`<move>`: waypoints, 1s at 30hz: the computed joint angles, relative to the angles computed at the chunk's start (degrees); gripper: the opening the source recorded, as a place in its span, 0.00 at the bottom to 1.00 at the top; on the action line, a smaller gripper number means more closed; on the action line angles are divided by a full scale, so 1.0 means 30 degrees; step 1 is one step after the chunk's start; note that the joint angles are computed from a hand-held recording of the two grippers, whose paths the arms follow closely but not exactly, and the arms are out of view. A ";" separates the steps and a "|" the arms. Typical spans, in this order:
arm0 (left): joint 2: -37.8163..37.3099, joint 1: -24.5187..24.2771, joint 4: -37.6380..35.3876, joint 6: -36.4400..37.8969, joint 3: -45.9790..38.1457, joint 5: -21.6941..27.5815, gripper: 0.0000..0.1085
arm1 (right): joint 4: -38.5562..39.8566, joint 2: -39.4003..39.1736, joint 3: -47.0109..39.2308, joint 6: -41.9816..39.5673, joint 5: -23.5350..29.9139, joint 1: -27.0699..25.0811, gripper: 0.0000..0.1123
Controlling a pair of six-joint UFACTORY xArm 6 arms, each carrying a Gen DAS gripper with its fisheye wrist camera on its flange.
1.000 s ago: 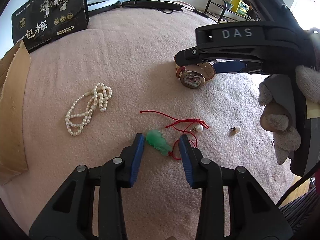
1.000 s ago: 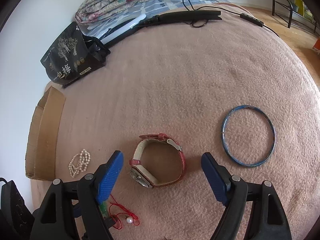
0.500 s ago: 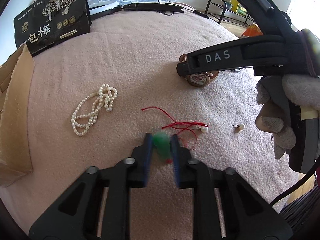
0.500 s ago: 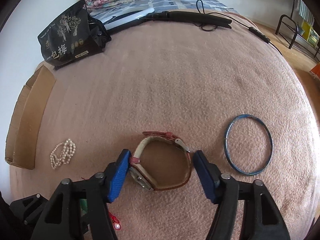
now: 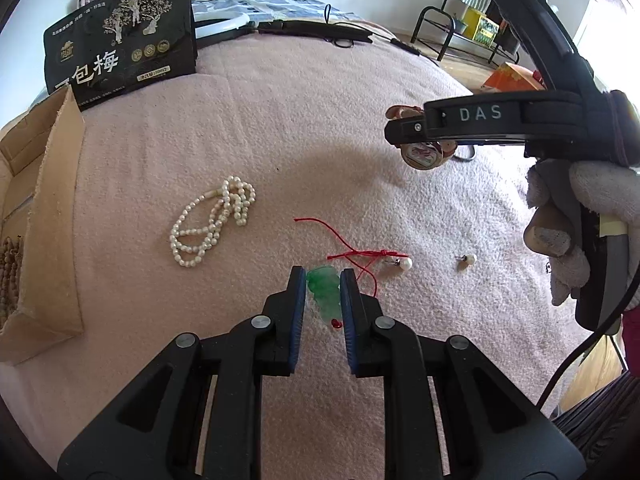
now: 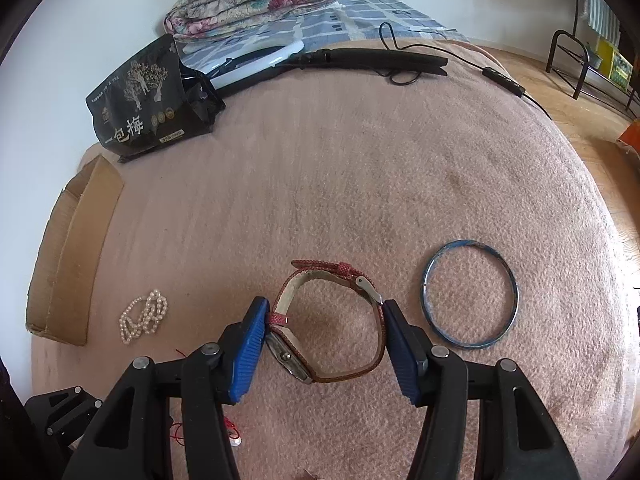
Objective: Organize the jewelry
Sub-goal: 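Close the left tool on the green jade pendant while the right tool grasps the red-strap watch, then carry the pendant with the left tool to the box while the right tool carries the watch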
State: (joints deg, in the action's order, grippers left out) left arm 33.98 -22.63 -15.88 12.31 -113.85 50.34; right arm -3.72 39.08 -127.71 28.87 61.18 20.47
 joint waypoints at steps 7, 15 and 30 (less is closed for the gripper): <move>-0.0820 0.0275 -0.1308 0.0407 0.0170 -0.0243 0.15 | -0.0398 -0.1026 0.0747 0.0101 -0.0669 0.0008 0.52; -0.1110 0.0784 -0.2427 0.0517 -0.0687 -0.0555 0.15 | -0.0651 -0.1808 0.0873 -0.0105 -0.1145 0.0347 0.52; -0.1834 0.2737 -0.3260 -0.0249 -0.1265 -0.1564 0.15 | -0.0717 0.0435 -0.4200 -0.0363 0.0486 0.1213 0.52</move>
State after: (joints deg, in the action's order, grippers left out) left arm 28.47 -14.42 -25.66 11.56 -117.65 45.64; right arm -5.87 40.39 -140.31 27.78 62.64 24.11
